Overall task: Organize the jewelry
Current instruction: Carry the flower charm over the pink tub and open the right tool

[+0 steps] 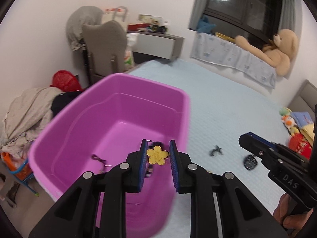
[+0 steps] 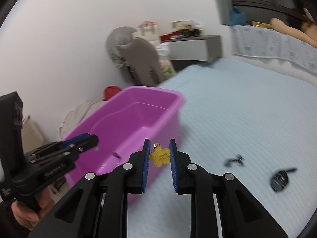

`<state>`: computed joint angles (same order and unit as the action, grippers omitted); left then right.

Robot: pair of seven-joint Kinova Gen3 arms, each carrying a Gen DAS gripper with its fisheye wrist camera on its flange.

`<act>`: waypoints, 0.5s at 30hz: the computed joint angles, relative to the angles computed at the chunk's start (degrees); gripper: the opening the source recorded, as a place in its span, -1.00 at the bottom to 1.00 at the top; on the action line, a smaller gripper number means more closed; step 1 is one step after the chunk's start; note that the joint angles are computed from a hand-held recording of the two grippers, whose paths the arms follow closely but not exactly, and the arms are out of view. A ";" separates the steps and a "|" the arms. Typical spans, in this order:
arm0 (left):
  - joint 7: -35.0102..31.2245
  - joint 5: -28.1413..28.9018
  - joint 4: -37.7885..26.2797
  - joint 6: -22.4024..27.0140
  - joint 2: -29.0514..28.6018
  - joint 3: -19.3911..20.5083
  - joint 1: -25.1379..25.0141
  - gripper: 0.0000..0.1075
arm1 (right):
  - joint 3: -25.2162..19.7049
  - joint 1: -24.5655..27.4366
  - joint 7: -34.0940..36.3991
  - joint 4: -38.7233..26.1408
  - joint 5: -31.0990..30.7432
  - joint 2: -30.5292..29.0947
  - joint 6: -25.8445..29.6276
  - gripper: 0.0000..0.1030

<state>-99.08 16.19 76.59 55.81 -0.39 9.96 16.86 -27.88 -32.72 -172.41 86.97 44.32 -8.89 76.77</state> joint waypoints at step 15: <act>7.39 -8.68 -5.49 5.05 8.45 -1.85 -2.10 -0.59 | 14.02 -2.30 18.26 -12.36 -12.32 14.36 -9.45 -0.63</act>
<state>-91.69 7.51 71.10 60.86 8.06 8.11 14.76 -13.85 -35.03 -154.15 74.61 32.00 5.47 67.32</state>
